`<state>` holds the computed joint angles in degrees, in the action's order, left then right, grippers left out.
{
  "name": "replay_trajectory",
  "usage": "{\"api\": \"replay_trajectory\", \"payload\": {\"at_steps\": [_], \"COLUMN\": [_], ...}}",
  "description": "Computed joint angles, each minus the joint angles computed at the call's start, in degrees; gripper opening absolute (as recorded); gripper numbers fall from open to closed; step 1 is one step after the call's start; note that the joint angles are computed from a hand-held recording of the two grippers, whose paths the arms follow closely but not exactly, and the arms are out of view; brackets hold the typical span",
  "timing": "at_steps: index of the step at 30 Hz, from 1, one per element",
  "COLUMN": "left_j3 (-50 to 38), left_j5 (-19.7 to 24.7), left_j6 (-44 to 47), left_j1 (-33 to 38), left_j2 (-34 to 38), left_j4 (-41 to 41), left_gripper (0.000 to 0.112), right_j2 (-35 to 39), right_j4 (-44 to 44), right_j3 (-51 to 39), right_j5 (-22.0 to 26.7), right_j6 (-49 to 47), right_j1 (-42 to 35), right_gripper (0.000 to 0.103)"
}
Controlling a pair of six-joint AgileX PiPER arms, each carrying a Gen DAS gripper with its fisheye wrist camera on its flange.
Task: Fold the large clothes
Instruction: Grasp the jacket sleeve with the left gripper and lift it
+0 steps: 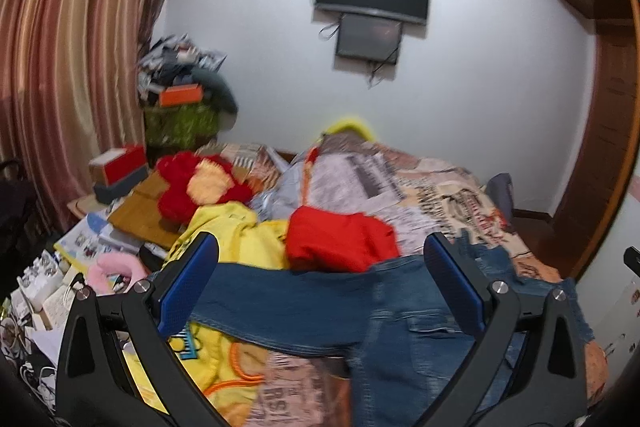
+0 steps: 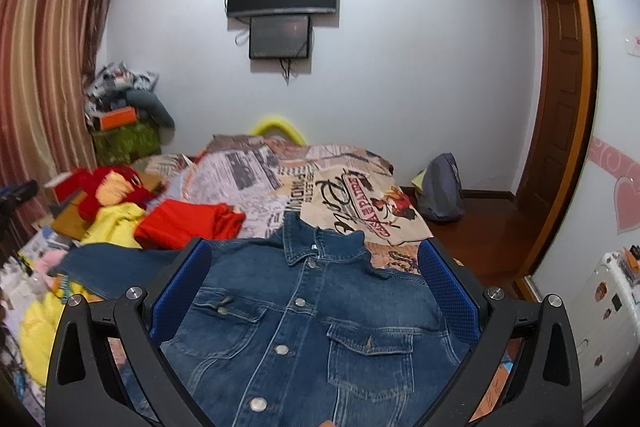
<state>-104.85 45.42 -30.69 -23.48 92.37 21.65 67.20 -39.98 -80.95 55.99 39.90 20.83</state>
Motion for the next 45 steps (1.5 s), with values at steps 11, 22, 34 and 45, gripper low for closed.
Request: {"api": "replay_trajectory", "payload": {"at_steps": [11,22,34,45], "left_j3": [-6.7,-10.9,-29.2,-43.0], "left_j5": [7.3,15.4,17.9,23.0], "left_j6": [22.4,25.7,17.1,3.1], "left_j1": [22.1,33.9,36.5,29.8], "left_j2": [16.5,30.4,44.0,47.2], "left_j4": [-30.9,-49.0,-50.0,-25.4], "left_gripper": [0.103,0.086,0.059,0.007], "right_j2": [14.1,25.6,29.4,28.5], "right_j4": [16.9,31.4,30.6,29.3], "right_j3": [-7.8,-15.8,-19.3,-19.7], "right_j5": [-3.5,3.1,7.9,9.6], "right_j6": [-15.7,-23.5,-24.7,-26.2], "right_j1": [-11.9,-18.2,-19.4,-20.5], "right_gripper": [0.102,0.102,0.102,0.102]}}
